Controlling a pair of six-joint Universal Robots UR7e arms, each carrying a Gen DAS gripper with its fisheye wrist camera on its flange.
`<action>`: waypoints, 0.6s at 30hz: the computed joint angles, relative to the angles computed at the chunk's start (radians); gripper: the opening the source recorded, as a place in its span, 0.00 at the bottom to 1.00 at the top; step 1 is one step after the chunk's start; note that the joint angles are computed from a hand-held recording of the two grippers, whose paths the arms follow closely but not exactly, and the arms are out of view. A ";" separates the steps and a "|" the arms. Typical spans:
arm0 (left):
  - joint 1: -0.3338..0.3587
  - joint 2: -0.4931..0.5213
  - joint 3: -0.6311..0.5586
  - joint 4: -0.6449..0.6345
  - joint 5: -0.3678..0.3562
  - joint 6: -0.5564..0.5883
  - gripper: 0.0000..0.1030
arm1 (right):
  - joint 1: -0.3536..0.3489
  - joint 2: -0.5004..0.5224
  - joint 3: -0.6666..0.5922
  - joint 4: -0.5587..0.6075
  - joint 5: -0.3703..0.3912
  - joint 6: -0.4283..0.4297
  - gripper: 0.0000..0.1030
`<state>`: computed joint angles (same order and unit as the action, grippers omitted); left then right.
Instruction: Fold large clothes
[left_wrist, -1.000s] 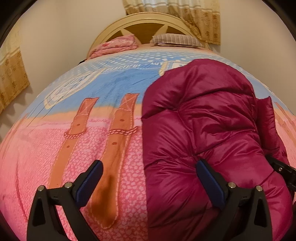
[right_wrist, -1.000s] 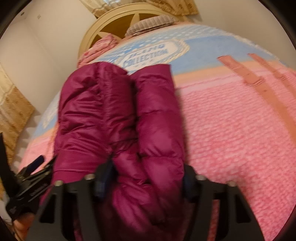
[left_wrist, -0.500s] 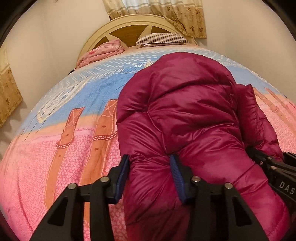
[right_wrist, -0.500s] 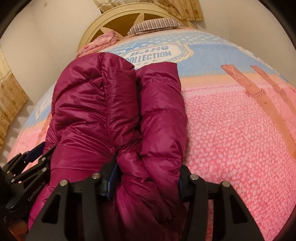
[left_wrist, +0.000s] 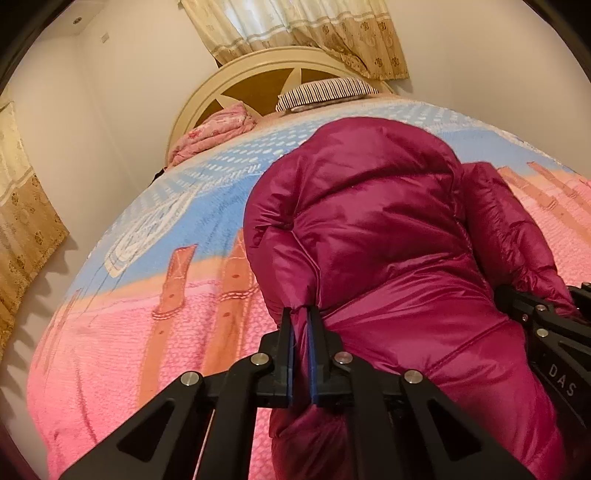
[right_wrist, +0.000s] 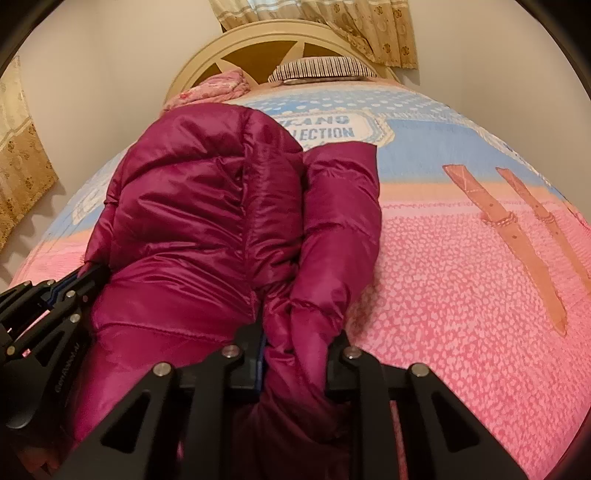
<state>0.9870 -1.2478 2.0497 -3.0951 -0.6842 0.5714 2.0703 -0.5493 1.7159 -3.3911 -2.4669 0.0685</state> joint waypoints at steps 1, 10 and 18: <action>-0.001 -0.014 0.003 0.005 -0.001 0.003 0.05 | -0.001 -0.004 0.002 -0.002 0.008 -0.003 0.21; -0.018 -0.143 0.034 0.005 0.019 0.025 0.04 | 0.037 0.012 -0.007 -0.028 0.080 -0.030 0.20; 0.017 -0.214 0.005 -0.015 0.050 0.060 0.04 | 0.067 0.046 -0.077 0.000 0.134 -0.112 0.20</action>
